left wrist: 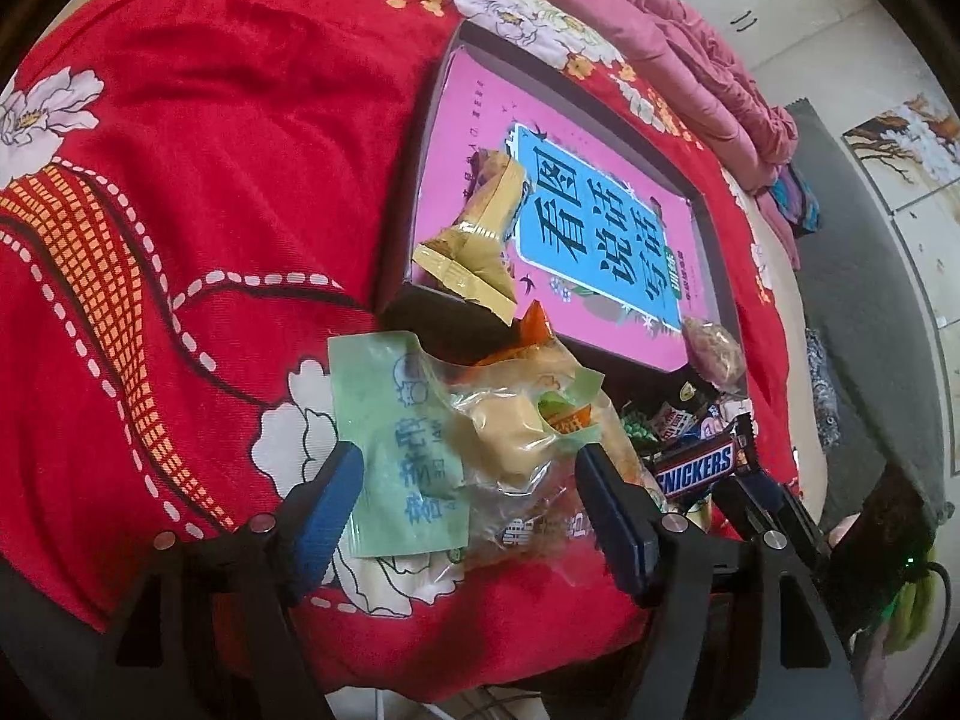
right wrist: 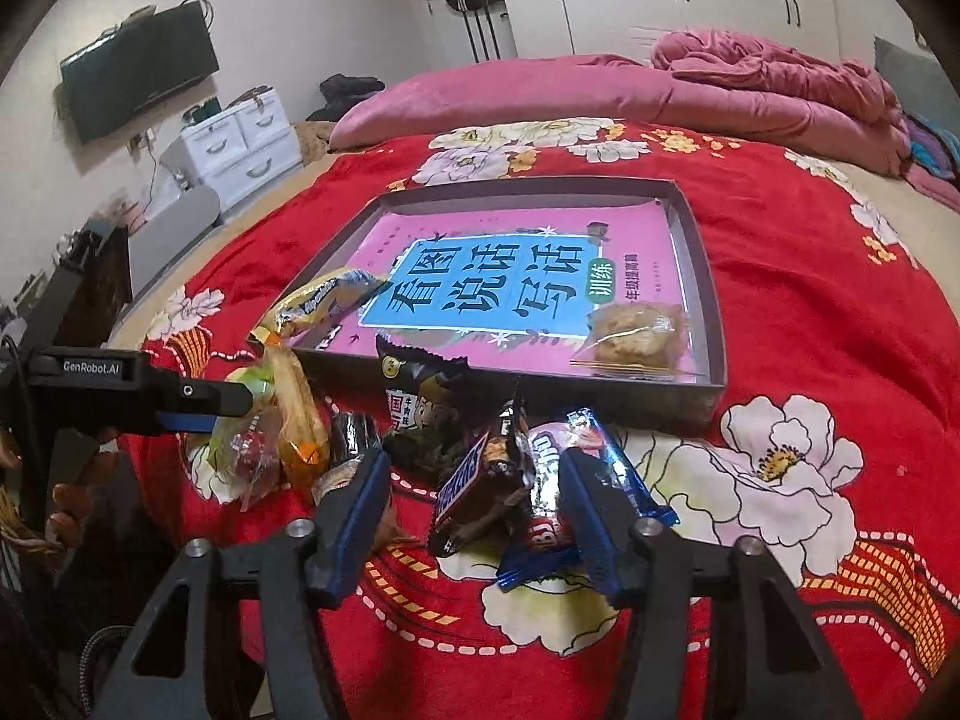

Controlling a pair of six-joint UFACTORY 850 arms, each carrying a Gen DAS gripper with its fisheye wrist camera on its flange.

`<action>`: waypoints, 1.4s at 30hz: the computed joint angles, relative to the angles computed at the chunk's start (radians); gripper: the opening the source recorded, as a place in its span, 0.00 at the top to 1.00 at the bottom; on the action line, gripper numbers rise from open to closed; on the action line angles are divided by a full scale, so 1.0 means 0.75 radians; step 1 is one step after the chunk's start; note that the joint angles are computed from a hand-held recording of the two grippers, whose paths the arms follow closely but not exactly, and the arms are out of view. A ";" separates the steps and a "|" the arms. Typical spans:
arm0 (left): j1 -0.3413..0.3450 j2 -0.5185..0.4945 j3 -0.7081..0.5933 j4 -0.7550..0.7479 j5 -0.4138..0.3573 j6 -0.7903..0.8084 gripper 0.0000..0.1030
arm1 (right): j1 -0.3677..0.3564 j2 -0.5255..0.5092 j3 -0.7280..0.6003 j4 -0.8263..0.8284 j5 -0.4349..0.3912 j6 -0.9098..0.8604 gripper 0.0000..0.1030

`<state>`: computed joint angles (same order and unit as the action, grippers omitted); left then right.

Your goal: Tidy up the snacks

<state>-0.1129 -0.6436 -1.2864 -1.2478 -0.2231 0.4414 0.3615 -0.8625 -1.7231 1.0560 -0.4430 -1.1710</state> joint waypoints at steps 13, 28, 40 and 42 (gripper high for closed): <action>0.009 -0.033 -0.022 -0.074 -0.010 0.036 0.27 | 0.025 -0.029 -0.033 -0.026 -0.039 0.002 0.59; 0.033 -0.051 -0.041 -0.398 -0.028 0.285 0.32 | 0.038 -0.058 -0.068 -0.084 -0.044 0.058 0.59; 0.024 -0.038 -0.024 -0.557 -0.021 0.526 0.55 | 0.032 -0.077 -0.099 -0.104 -0.069 0.102 0.67; 0.023 -0.028 -0.007 -0.616 -0.012 0.587 0.55 | 0.029 -0.077 -0.100 -0.100 -0.071 0.099 0.74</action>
<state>-0.0957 -0.6647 -1.2914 -1.7101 -0.2318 0.8816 0.3836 -0.9200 -1.7979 0.9813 -0.4961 -1.0966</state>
